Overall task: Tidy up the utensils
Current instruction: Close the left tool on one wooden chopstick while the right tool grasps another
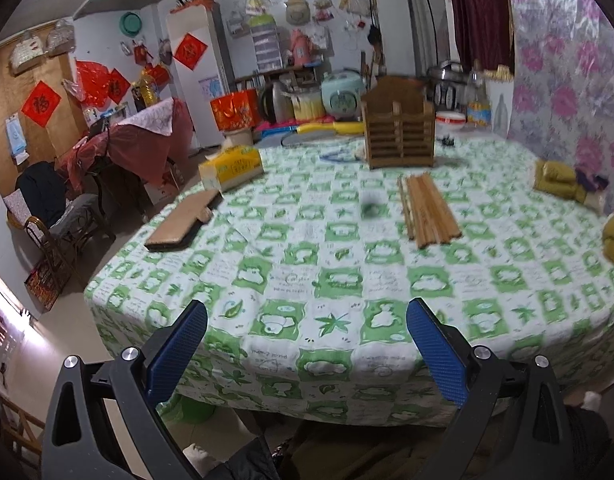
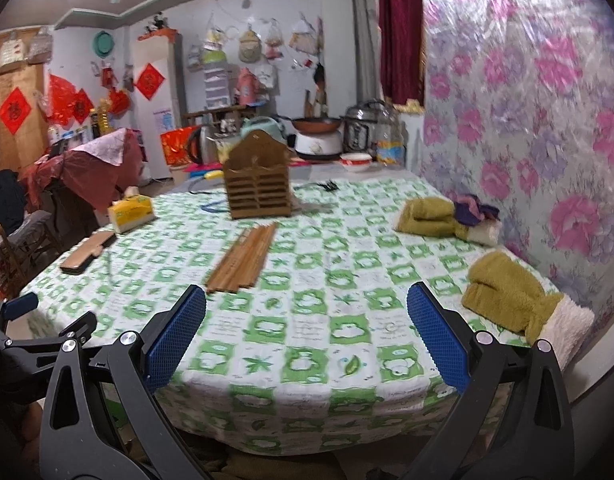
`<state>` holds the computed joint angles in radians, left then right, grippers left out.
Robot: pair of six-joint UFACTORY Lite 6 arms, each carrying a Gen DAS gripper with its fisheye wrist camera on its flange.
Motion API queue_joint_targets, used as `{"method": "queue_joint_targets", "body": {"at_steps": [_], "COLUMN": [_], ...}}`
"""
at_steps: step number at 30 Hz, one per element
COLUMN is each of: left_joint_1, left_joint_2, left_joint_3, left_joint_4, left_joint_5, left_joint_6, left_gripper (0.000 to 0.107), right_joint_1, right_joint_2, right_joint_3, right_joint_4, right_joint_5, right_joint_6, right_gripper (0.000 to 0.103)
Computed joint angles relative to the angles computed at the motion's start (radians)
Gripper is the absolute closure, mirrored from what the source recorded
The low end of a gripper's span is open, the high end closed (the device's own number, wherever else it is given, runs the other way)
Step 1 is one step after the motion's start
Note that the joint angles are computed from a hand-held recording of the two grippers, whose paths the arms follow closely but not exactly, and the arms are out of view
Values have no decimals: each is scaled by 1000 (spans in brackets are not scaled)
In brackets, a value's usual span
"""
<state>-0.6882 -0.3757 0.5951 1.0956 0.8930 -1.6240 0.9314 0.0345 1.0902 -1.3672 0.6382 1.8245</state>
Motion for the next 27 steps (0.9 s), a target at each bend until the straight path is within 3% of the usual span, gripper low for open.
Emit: {"method": "queue_joint_targets", "body": {"at_steps": [6, 9, 13, 20, 27], "left_joint_1": [235, 318, 402, 444, 496], "left_joint_2": [296, 438, 591, 802, 983], "left_joint_3": [136, 244, 408, 686, 925], "left_joint_4": [22, -10, -148, -530, -560], "left_joint_5": [-304, -389, -452, -472, -396], "left_joint_6": [132, 231, 448, 920, 1045], "left_gripper": [9, 9, 9, 9, 8], "right_joint_1": [-129, -189, -222, -283, -300], "right_joint_2": [184, 307, 417, 552, 680], "right_joint_3": [105, 207, 324, 531, 728], "right_joint_4": [68, 157, 250, 429, 655], "right_joint_5": [-129, -211, -241, -252, -210], "right_joint_6": [-93, -214, -340, -572, -859], "right_gripper": [6, 6, 6, 6, 6]}}
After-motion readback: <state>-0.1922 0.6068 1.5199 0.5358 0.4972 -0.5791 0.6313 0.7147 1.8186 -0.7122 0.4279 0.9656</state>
